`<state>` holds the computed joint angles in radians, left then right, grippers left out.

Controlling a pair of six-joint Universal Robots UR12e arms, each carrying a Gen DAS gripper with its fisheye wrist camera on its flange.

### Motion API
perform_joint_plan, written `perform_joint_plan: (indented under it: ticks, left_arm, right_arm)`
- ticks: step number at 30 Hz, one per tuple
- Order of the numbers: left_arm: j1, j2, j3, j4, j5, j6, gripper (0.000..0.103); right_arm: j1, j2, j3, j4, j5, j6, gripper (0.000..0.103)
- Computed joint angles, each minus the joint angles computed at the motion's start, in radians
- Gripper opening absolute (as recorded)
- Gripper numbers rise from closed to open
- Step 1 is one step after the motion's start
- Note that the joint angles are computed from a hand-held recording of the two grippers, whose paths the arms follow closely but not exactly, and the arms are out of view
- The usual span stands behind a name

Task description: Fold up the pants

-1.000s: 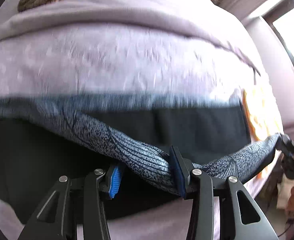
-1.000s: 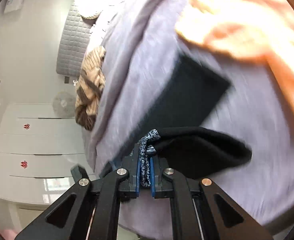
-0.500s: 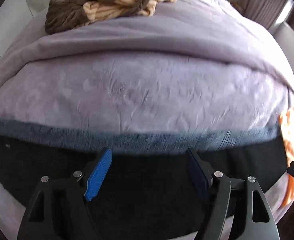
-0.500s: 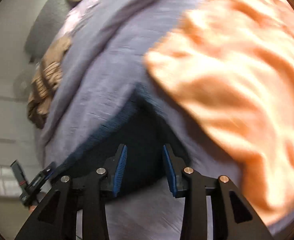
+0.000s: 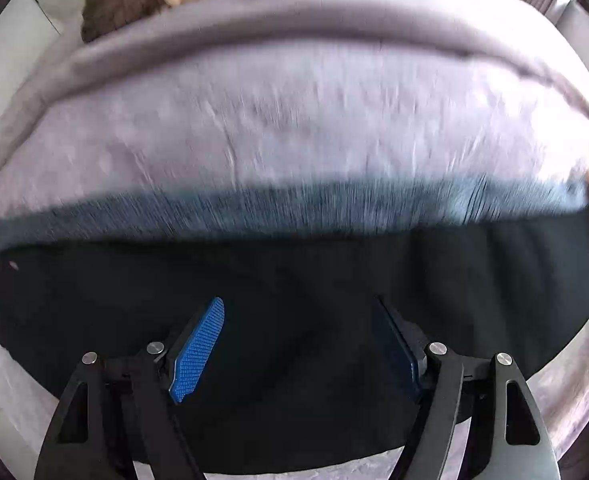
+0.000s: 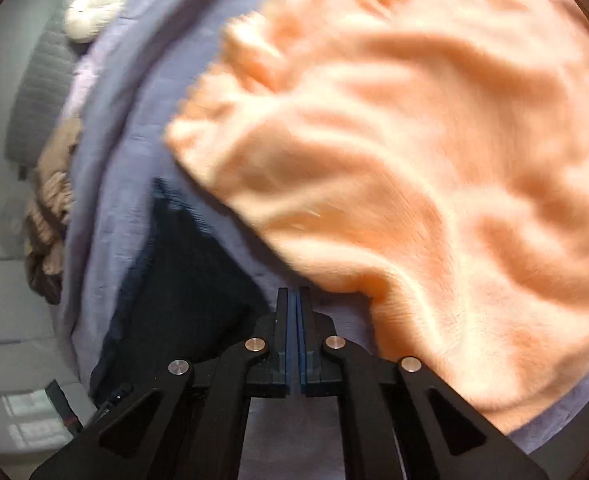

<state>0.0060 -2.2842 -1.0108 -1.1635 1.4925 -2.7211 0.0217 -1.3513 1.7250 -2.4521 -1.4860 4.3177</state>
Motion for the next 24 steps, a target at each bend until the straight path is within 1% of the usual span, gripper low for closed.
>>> perform_joint_plan:
  ticks: [1,2,3,4,5,6,7,9,10,11,12,13,14,15,16,17,18,20,21,22,23,24]
  left_arm:
    - [-0.002,-0.008,0.013,0.013,0.002,-0.004,0.077]
    - [-0.004,-0.020,0.030,0.020,0.005,-0.013,0.077]
    - [-0.009,-0.039,0.056,0.020,0.016,-0.029,0.077]
    - [-0.014,-0.055,0.079,0.016,0.031,-0.042,0.077]
    - [-0.021,-0.076,0.098,0.021,0.053,-0.059,0.077]
    - [-0.028,-0.093,0.107,0.037,0.075,-0.069,0.077]
    - [-0.030,-0.104,0.114,0.042,0.091,-0.073,0.077]
    - [-0.034,-0.127,0.129,0.060,0.103,-0.088,0.077]
    - [-0.034,-0.139,0.142,0.070,0.103,-0.094,0.082]
    - [-0.035,-0.151,0.157,0.079,0.112,-0.097,0.086]
    - [-0.034,-0.164,0.178,0.071,0.112,-0.100,0.086]
    - [-0.033,-0.177,0.203,0.051,0.113,-0.104,0.086]
    - [-0.031,-0.197,0.248,0.010,0.114,-0.117,0.086]
    - [-0.027,-0.204,0.272,-0.017,0.109,-0.130,0.086]
    - [-0.020,-0.208,0.292,-0.032,0.106,-0.143,0.086]
    - [-0.015,-0.196,0.283,-0.026,0.108,-0.142,0.086]
    - [-0.007,-0.184,0.271,-0.018,0.110,-0.132,0.086]
    - [0.014,-0.138,0.210,0.024,0.119,-0.101,0.086]
    - [0.024,-0.118,0.181,0.043,0.129,-0.090,0.086]
    - [0.033,-0.096,0.149,0.056,0.143,-0.086,0.086]
    - [0.043,-0.082,0.129,0.055,0.159,-0.089,0.086]
    - [0.056,-0.071,0.115,0.043,0.175,-0.099,0.086]
  right_arm:
    - [0.006,0.010,-0.028,-0.007,0.003,-0.074,0.010]
    - [0.012,0.033,-0.068,-0.002,0.023,-0.160,0.023]
    - [0.020,0.064,-0.119,0.026,0.034,-0.234,0.044]
    - [0.027,0.091,-0.160,0.048,0.038,-0.290,0.057]
    - [0.036,0.136,-0.220,0.068,0.052,-0.375,0.057]
    - [0.042,0.168,-0.262,0.088,0.064,-0.418,0.056]
    - [0.053,0.221,-0.333,0.137,0.073,-0.468,0.053]
    - [0.064,0.299,-0.429,0.210,0.075,-0.533,0.048]
    - [0.071,0.336,-0.475,0.260,0.042,-0.566,0.044]
    - [0.076,0.360,-0.504,0.294,-0.001,-0.591,0.036]
    - [0.075,0.368,-0.507,0.298,-0.024,-0.604,0.031]
    - [0.072,0.369,-0.503,0.289,-0.033,-0.603,0.021]
    - [0.062,0.362,-0.484,0.264,-0.016,-0.591,0.015]
    - [0.055,0.355,-0.470,0.250,-0.002,-0.578,0.011]
    - [0.047,0.344,-0.453,0.240,0.006,-0.551,0.009]
    - [0.041,0.331,-0.435,0.227,0.009,-0.527,0.009]
    - [0.031,0.312,-0.407,0.202,0.033,-0.485,0.010]
    - [0.024,0.278,-0.367,0.178,0.071,-0.423,0.025]
    - [0.018,0.261,-0.340,0.143,0.111,-0.390,0.030]
    - [0.014,0.243,-0.303,0.082,0.161,-0.356,0.038]
    - [0.010,0.225,-0.256,-0.004,0.235,-0.309,0.042]
    - [0.014,0.219,-0.235,-0.048,0.273,-0.279,0.042]
